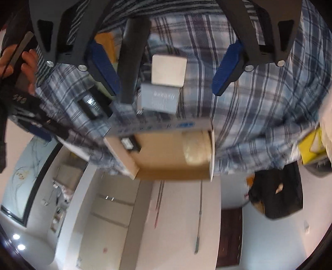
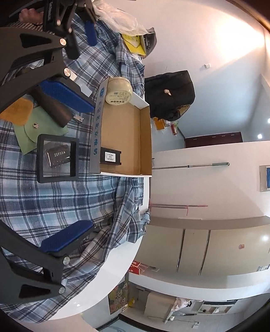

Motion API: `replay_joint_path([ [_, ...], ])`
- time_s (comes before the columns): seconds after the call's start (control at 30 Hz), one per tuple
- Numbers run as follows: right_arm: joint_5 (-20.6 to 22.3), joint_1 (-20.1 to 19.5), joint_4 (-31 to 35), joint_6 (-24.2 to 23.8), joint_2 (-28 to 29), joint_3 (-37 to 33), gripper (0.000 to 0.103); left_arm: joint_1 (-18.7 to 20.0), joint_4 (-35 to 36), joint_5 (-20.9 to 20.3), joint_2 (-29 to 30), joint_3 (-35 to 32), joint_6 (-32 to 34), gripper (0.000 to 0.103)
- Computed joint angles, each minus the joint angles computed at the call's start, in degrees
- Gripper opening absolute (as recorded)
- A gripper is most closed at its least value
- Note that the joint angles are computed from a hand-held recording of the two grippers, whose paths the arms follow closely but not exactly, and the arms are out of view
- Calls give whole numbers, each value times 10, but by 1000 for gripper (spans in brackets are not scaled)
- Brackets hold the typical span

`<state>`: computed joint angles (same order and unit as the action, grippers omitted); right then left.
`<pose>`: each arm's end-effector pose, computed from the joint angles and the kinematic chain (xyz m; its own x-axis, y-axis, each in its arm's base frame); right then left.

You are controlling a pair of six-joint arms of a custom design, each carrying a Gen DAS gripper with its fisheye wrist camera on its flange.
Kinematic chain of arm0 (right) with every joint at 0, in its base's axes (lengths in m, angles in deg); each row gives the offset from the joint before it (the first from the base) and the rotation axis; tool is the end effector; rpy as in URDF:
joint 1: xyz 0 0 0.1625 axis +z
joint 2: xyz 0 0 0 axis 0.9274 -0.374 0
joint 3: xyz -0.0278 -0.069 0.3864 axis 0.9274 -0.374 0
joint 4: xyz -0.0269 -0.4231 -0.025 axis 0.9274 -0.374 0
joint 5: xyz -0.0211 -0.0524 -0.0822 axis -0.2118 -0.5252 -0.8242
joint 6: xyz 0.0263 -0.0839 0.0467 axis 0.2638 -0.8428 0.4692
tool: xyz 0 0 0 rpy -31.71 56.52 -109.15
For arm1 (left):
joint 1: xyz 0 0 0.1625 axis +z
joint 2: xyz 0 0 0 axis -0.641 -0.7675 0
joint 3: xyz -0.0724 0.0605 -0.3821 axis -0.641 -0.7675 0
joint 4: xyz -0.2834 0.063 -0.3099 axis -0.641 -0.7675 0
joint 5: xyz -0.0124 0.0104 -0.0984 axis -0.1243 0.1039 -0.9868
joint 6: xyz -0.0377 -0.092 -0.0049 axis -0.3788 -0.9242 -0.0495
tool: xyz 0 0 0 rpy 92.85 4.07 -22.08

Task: Organize rigid objects
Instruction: 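Grasp the white square pad with the left tool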

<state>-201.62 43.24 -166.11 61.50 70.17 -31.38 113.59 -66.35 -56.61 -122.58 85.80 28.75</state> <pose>0.3275 -0.7001 0.0292 -0.6736 0.3401 0.6562 -0.4645 0.4959 -0.7337 -0.0684 -0.8051 0.3034 -0.6512 0.6334 -0.4180 0.7429 0.6444 -0.1810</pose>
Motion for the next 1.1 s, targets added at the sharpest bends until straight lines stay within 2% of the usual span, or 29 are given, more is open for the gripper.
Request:
replay_joint_path([
  [0.1,-7,-1,3,-8,6,-11,103,2,24,22,14,-18,-16,77],
  [0.17,-7,-2,10,-3,6,-11,103,4,54,19,22,-35,-26,69],
  [0.23,-3,-3,25,13,0,-1,103,6,76,19,29,-46,-32,69],
  [0.33,10,-6,42,45,-17,24,103,4,86,40,38,-52,-30,69],
  [0.57,2,-7,47,50,-17,22,103,0,103,88,58,-53,-11,68],
  [0.63,1,-7,46,49,-16,22,103,0,106,88,59,-52,-6,60],
  [0.73,-2,-7,50,49,-15,21,103,0,97,86,58,-49,-10,52],
  [1.0,-5,-8,54,51,-14,17,103,-1,96,88,60,-50,-21,52],
  [1.07,-8,-8,49,51,-12,14,103,-2,96,95,64,-50,-33,68],
  [1.1,-8,-8,48,52,-13,16,103,-2,92,94,64,-48,-30,69],
])
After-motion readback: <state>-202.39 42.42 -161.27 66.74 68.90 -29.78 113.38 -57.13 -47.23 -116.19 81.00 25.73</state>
